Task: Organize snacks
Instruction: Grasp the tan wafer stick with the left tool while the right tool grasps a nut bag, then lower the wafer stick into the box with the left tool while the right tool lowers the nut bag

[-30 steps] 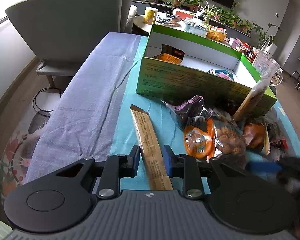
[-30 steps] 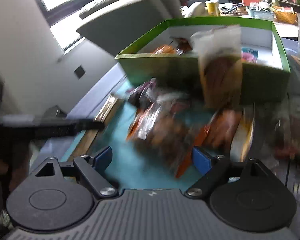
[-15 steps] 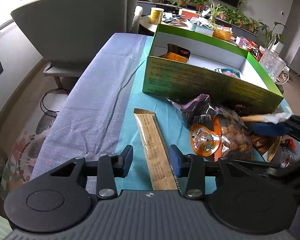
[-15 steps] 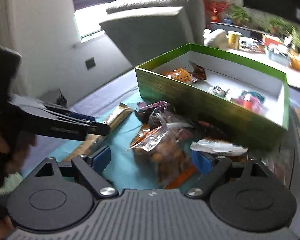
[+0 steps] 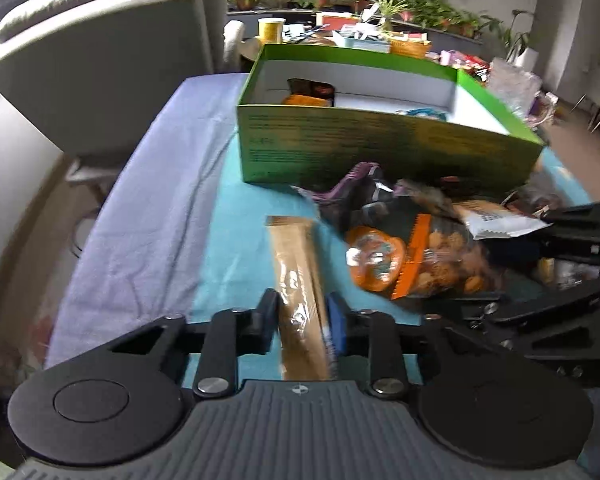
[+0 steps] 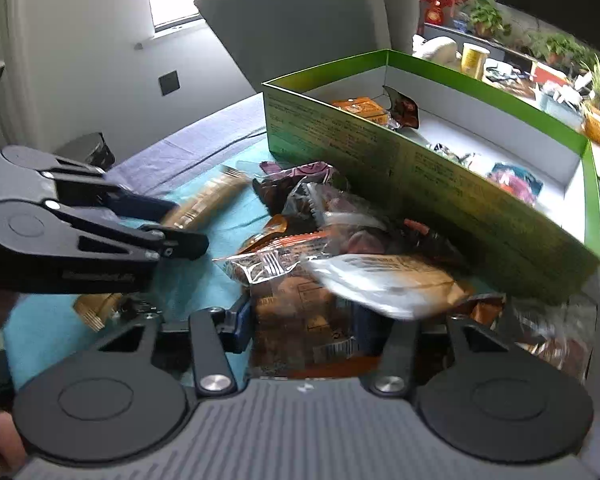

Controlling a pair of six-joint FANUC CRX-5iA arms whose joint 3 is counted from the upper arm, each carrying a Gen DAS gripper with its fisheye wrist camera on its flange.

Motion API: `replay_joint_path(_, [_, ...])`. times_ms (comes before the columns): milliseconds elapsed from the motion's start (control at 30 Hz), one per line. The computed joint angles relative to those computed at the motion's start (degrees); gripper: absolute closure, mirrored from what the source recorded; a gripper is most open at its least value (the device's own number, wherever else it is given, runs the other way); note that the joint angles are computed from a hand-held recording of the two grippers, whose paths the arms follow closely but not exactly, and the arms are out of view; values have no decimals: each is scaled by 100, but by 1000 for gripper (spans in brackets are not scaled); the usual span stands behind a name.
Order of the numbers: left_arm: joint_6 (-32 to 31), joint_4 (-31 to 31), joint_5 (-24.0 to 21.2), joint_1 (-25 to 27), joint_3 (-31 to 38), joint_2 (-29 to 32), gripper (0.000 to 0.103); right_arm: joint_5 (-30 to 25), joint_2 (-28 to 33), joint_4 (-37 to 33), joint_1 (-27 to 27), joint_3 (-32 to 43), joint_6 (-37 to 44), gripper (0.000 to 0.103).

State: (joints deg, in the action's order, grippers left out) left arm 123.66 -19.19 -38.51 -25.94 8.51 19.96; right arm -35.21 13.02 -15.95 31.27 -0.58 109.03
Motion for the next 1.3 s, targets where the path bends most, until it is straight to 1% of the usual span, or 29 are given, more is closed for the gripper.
replay_joint_path(33, [64,-67,0,-17,-11,-31,79,90,-66,47,40,-84,-103,52])
replay_joint_path(100, [302,-391,-72,-104,31,-91,79,192,-184,-28,37,-167,-217,52])
replay_joint_path(200, [622,-738,-62,-174,8,-246,79,326,-315,-396,-47,-154,-208,52])
replay_joint_path(400, [905,-933,153,-165,-79,-498,79,808,-577,-691,-118,-238,-291,52])
replay_joint_path(500, [983,-981,196,-161,-14,-523,79,984,-632,-1132,-244,-171,-91,52])
replay_joint_path(600, [1289,-1132,218,-187,70,-540,79,990,-601,-1867,-474,34,292,52])
replay_joint_path(667, [1545,-1400,214,-265,128,-573,79,956,-565,-2313,-602,160,580,52])
replay_joint_path(700, [1702,-1584,222,-322,141,-602,79,1021,-560,-2370,-605,175,633,52])
replay_joint_path(767, [1808,-1750,302,-359,169,-644,79,1225,-530,-2194,-540,163,486,52])
replay_joint_path(833, [1804,-1839,387,-373,246,-643,79,1297,-482,-2089,-554,194,314,52])
replay_joint_path(933, [1771,-1958,422,-409,460,-537,79,1341,-410,-2062,-628,267,60,52])
replay_joint_path(1100, [1688,-2073,548,-421,793,-355,79,1661,-408,-1695,-618,153,-326,52])
replay_joint_path(1167, [1714,-2173,555,-436,950,-265,79,1784,-377,-1411,-591,113,-642,52])
replay_joint_path(1300, [1504,-2079,604,-398,1195,-56,79,2070,-274,-655,-511,15,-1447,52])
